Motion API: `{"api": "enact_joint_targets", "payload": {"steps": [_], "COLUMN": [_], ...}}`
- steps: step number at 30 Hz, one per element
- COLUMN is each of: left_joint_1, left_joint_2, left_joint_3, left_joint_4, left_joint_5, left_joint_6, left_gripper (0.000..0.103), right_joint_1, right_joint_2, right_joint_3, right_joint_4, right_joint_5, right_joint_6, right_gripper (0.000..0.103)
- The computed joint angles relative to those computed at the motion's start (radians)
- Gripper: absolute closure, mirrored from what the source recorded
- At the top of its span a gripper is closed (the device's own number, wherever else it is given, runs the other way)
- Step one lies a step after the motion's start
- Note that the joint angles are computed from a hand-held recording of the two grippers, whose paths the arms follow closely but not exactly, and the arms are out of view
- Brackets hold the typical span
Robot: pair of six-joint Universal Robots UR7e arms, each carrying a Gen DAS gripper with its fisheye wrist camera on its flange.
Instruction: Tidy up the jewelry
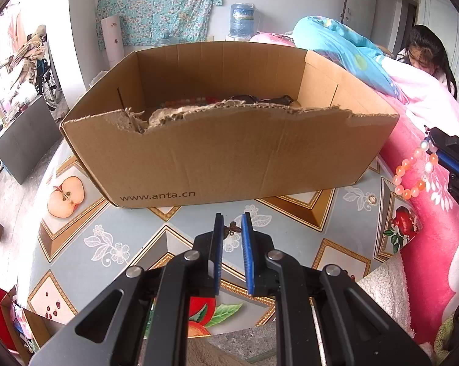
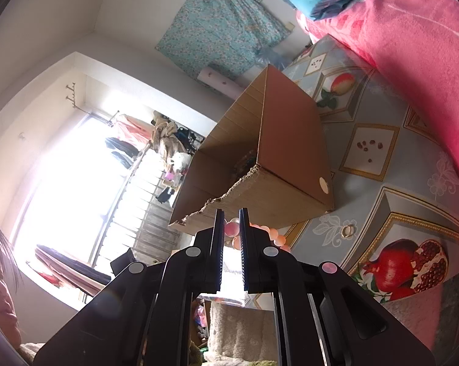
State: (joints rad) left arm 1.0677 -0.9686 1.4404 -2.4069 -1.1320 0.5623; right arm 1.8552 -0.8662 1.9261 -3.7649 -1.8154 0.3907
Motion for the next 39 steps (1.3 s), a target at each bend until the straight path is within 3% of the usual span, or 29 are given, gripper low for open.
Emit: {"api": "enact_joint_targets", "payload": {"steps": [9,19,25,33,37,39], "left_joint_1": [-0.003,-0.013,-0.013,0.009,0.021,0.027], "left_joint_2": [-0.029,-0.05,-0.039,-0.025,-0.015,-0.008], "left_joint_3": [-0.006,-0.112,-0.139,-0.102,-0.1,-0.1], "left_joint_4": [0.0,0.037,0.053,0.094,0.113,0.117], "left_joint_5": [-0.037,-0.131,-0.124,-0.075,-0.05,-0.039], "left_joint_6": [0.008,0.03,0.015,-0.028,-0.044,-0.046], "left_gripper": [0.092,0.092,0.092,0.092,0.092,0.092], "right_joint_1": [0.012,0.063,0.046,0.022,0.043,0.047], "right_joint_2": [-0.006,-0.007,0.007,0.019,0.019,0.027], "right_joint_3": [-0.019,-0.101,-0.103,-0.047,-0.031,-0.037], "right_joint_4": [0.018,0.056,0.042,0.085,0.132,0.175], "right_joint_5": [0.028,0.031,0.062,-0.126,-0.34,-0.406], "right_joint_6": [-0.008,-0.115,-0.12,-0.045,-0.056,-0.068], "right_gripper": [0.095,0.095,0.095,0.095,0.088,0.081]}}
